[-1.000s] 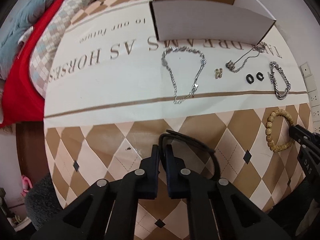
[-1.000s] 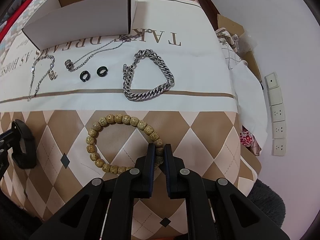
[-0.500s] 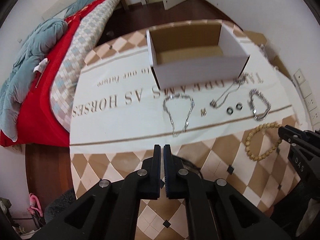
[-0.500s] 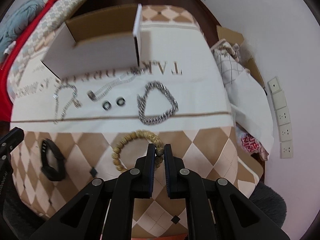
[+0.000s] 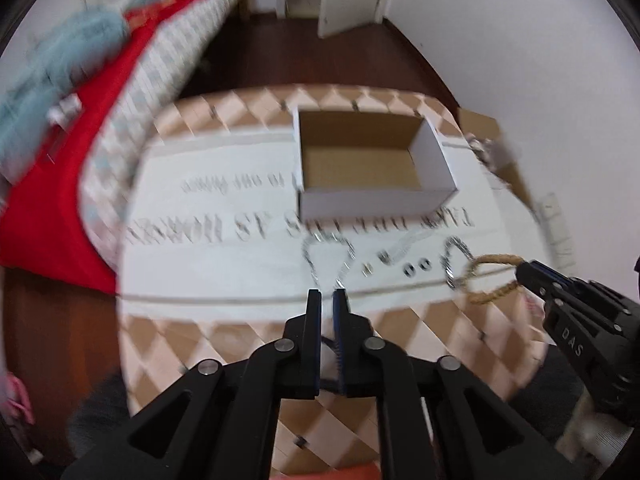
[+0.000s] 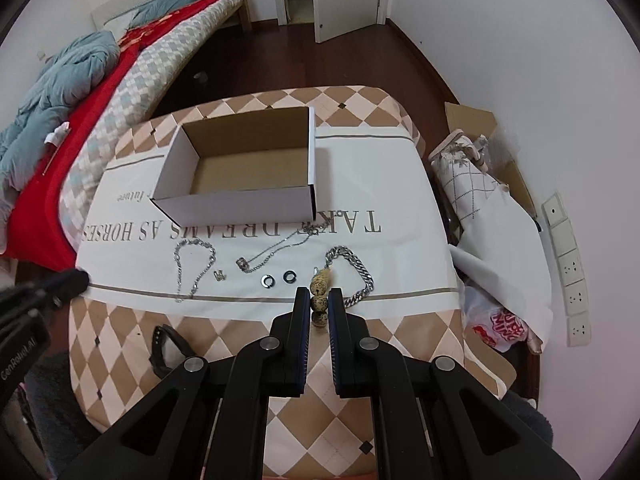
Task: Organize jewelry
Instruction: 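Carry the watch band and bead bracelet into the white box with both tools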
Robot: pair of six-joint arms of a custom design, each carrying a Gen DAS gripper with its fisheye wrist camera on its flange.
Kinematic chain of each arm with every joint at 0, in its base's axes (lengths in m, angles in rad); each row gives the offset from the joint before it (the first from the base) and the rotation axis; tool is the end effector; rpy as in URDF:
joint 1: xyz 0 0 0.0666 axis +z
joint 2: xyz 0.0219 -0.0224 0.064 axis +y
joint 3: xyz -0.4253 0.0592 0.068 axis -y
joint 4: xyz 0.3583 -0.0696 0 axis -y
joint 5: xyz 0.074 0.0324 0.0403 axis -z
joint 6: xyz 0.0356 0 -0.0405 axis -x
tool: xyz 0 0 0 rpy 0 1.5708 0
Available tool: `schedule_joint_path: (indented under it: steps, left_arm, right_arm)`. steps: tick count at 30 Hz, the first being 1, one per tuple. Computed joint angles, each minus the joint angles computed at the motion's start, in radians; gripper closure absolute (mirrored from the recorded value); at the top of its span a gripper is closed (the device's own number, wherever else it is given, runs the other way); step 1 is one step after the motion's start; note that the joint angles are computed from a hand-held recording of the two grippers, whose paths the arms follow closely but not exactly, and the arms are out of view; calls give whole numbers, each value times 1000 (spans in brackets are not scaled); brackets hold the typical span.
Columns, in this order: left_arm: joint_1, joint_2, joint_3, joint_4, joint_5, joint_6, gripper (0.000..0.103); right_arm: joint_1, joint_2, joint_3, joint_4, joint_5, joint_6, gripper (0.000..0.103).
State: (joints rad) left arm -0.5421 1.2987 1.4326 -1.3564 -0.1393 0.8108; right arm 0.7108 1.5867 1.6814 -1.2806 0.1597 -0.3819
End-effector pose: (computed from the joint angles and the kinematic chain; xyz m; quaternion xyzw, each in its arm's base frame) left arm 0.3153 -0.1846 0.5036 -0.1436 0.9720 -0.0548 0.1777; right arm 0.3784 0.3178 0.4874 -0.1451 0.9677 0.0322 0.2036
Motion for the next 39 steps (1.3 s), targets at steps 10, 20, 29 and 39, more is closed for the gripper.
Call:
schedule_joint_path:
  steps: [10, 20, 29, 39]
  left_arm:
    - [11, 5, -243, 124, 226, 143, 53]
    - [-61, 84, -230, 92, 105, 114, 101]
    - [-120, 58, -100, 3, -46, 126, 102]
    - [4, 120, 188, -50, -190, -67, 102]
  right_arm:
    - [-6, -19, -66, 7, -25, -25, 94]
    - [-14, -21, -98, 8, -25, -40, 94]
    - [-19, -22, -66, 16, -41, -38, 94]
    - [-43, 76, 174, 38, -109, 18, 94]
